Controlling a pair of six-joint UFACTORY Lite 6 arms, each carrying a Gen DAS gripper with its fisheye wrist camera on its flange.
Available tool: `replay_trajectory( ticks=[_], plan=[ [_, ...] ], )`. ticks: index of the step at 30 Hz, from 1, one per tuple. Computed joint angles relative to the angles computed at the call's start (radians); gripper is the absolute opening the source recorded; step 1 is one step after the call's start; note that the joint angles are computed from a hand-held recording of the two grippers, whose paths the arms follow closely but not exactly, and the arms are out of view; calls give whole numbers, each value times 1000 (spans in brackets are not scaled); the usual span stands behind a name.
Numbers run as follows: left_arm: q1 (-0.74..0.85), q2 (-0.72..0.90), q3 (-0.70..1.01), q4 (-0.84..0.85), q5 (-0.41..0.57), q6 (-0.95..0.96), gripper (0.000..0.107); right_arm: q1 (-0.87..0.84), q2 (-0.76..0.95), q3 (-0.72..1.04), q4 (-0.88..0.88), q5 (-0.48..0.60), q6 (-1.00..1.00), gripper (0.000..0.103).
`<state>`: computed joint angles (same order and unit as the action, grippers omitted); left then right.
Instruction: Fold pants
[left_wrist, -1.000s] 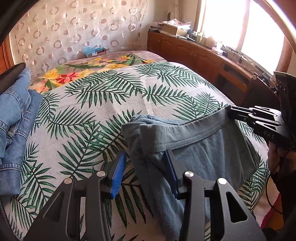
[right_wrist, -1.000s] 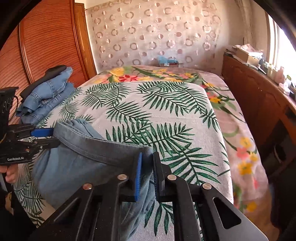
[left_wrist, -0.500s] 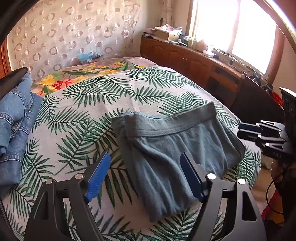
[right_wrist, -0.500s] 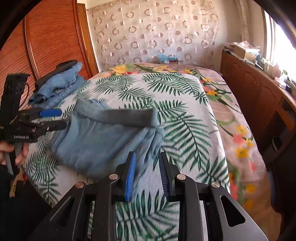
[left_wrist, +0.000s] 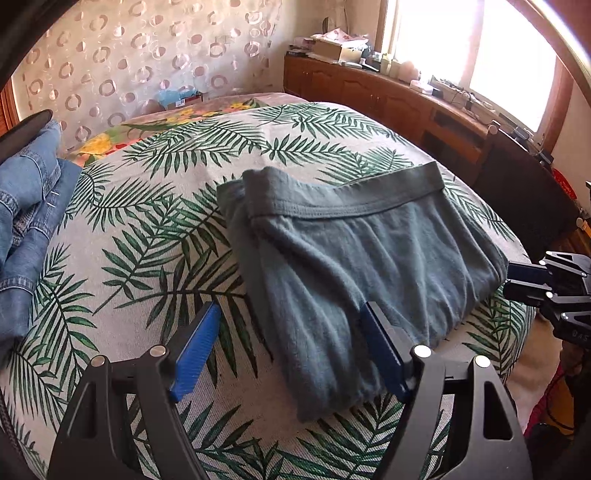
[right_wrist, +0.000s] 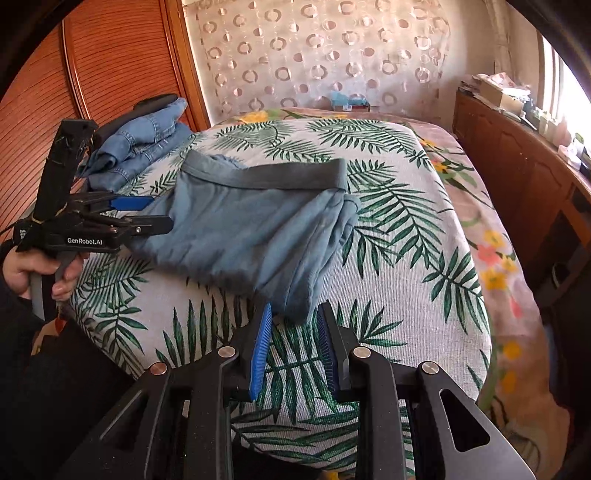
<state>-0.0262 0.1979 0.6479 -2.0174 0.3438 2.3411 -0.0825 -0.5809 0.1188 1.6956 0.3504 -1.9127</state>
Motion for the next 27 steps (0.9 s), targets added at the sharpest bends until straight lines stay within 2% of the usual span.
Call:
replay_trajectory(
  ticks=[6,7,9,12,14,16,23,25,27],
  plan=[
    [8,21,2,-44,20,50,79,49,73,29,204,-41,-190,26],
    [9,22,0,-55,24,63,79,50,77,28,221,-37,-206,24],
    [10,21,-9,-92,35,106,80,65,85,24,279,-37,-272,8],
    [16,22,-15,-111,48,134,80,80,62,9,336,-69,-345,4],
    [16,24,-16,-121,49,148,80,60,3,-7,268,-102,-294,3],
    [14,24,-18,-132,50,158,80,1,-14,-5,125,-77,-182,3],
    [13,28,-15,-141,51,166,80,-4,-13,-8,29,-60,-85,3],
    [16,28,-16,-139,53,165,80,-15,-48,-13,-72,-59,24,3],
    [18,27,-17,-140,55,166,80,-101,-86,-10,-257,14,167,3]
  ],
)
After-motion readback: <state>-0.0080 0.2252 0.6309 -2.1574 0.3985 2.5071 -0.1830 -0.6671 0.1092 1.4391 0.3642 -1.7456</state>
